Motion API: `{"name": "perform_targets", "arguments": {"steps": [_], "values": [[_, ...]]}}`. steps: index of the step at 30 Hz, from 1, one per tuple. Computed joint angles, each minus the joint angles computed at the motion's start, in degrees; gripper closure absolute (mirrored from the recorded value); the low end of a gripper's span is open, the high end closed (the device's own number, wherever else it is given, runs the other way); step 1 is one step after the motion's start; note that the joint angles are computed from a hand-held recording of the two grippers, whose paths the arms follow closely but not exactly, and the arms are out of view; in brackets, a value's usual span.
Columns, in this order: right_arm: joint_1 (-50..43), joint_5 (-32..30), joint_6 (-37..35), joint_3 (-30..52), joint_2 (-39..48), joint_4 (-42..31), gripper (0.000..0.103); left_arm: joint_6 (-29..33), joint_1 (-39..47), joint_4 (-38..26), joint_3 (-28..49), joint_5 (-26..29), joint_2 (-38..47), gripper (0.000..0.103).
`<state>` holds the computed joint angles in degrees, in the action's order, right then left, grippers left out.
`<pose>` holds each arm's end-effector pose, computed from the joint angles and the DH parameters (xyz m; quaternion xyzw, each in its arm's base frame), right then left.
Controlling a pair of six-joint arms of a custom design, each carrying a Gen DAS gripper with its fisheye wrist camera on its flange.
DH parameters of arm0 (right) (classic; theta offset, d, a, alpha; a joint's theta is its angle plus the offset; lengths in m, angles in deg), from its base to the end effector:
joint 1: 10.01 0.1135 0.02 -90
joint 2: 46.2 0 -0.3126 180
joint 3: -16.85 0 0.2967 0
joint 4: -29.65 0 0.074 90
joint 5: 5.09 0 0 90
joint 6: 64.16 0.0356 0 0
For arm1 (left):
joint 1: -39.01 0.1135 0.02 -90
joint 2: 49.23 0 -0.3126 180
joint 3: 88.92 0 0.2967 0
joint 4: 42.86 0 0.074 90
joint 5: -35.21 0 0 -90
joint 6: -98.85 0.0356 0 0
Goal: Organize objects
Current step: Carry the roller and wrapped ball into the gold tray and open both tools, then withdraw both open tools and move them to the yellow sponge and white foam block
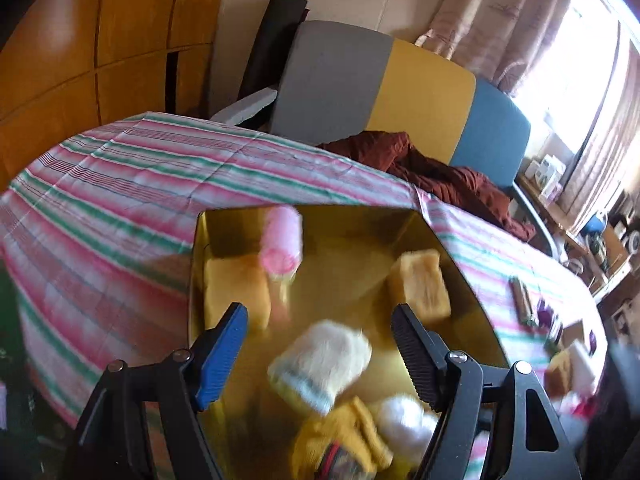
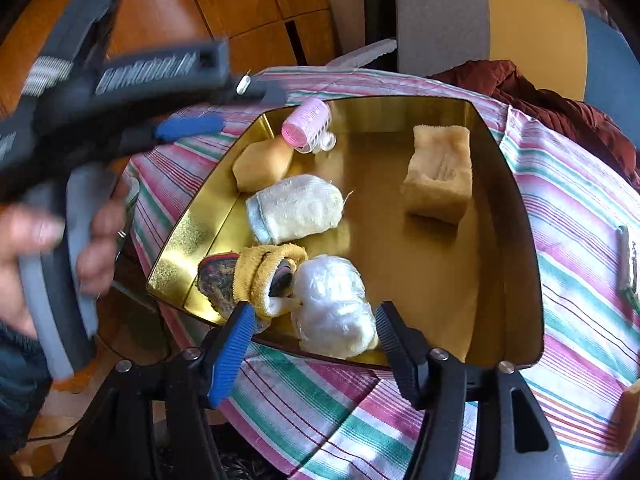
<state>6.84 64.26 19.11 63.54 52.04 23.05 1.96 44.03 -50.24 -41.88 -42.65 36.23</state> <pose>0.2892 0.1007 0.0994 -0.2414 0.9160 0.1955 0.2537 0.3031 0.0191 0.1627 -0.0560 0.9205 -0.1041 0.3725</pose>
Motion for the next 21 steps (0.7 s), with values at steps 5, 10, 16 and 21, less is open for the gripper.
{"name": "perform_targets", "arguments": {"steps": [5,10,16,21], "values": [[-0.2,1.1,1.5,-1.7,-3.1,1.0,0.026,0.6,0.5,0.3,-6.8,-0.6,-5.6,0.028],[-0.2,2.3,2.9,-3.2,-5.8,2.1,0.024,0.1,0.6,-1.1,-11.0,-0.4,-11.6,0.028],[-1.1,4.9,3.9,-5.8,-10.2,3.3,0.02,-0.3,-4.1,-2.2,-13.4,-4.6,-18.9,0.024],[-1.6,8.1,3.6,-7.6,-13.6,3.8,0.019,-0.4,-8.3,-2.9,-14.1,-9.7,-21.6,0.023]]}}
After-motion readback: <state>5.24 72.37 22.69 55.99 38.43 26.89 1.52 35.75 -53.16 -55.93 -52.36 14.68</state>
